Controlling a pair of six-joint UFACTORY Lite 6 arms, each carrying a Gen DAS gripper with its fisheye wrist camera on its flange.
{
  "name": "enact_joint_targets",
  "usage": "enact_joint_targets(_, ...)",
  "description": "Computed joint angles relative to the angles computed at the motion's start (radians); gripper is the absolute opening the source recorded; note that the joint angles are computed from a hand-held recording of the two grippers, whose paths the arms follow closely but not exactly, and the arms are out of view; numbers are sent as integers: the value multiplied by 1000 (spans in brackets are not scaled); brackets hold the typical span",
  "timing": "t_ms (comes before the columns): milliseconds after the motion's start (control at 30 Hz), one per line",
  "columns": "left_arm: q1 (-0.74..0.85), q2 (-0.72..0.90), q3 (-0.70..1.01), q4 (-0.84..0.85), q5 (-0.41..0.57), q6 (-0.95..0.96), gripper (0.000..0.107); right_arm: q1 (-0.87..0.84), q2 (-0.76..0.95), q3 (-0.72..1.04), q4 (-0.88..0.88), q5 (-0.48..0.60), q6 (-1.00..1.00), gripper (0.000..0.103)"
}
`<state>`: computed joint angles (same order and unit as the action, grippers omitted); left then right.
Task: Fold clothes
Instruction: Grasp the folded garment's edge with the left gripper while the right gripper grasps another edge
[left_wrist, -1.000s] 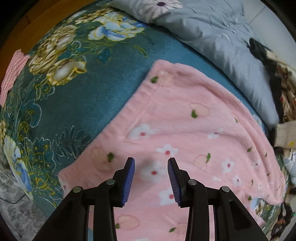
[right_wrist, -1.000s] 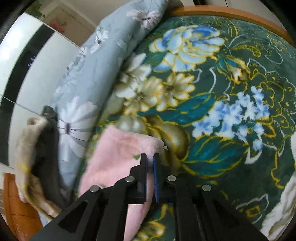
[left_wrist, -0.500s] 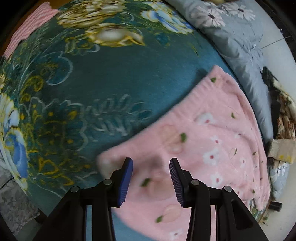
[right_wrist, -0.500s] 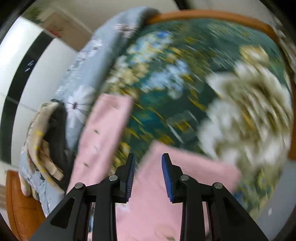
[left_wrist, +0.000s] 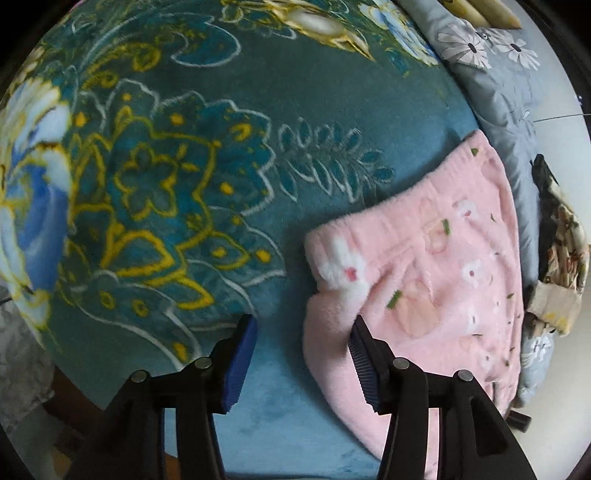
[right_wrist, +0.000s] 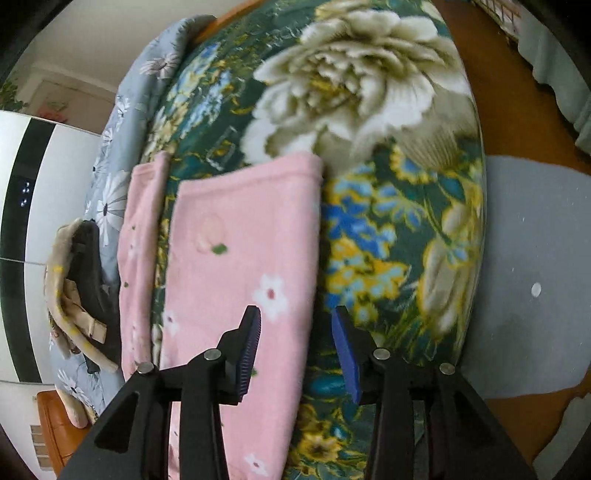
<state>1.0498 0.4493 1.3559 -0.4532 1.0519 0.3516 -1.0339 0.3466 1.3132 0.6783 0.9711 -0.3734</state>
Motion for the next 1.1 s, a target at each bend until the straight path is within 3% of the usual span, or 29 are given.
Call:
enact_joint_targets(167,-51,-74,-87,20,-56,26,52,47,-2,-44,23,-78,36,40)
enact_joint_targets(200,-55,-88,-105,18,-68,31,50,59,-2,-54,-13,-107,85,31)
enact_joint_targets(233,-51,-94,-116,0,-70,39,39,62,1,-63,-30,-120,111,26)
enact_joint_targets(267,-43,-94,-123,-26,-62,51,21,58,7,-67,-37,-125,124,17)
enact_joint_targets(300,-40,-89,-124,-46,-50,52,14,52,14,-66,-43,-126,132,9)
enact_joint_targets(367,-46,-94,-116,-60,-43,33,7,24,36,-41,6,-84,104,3)
enact_joint_targets(633,-79,-33,250,-404,181,-44,6,12,56,174,232,73,59,1)
enact_joint_targets(900,-155,120,561,-422,202,-198,6,138,104,475,262,96,176,1)
enact_joint_targets(967,-166,115,548,-430,186,-213,6,159,121,528,260,99,194,1)
enact_joint_targets(1100,-244,225,729,-388,165,-323,6,253,328,866,172,133,324,1)
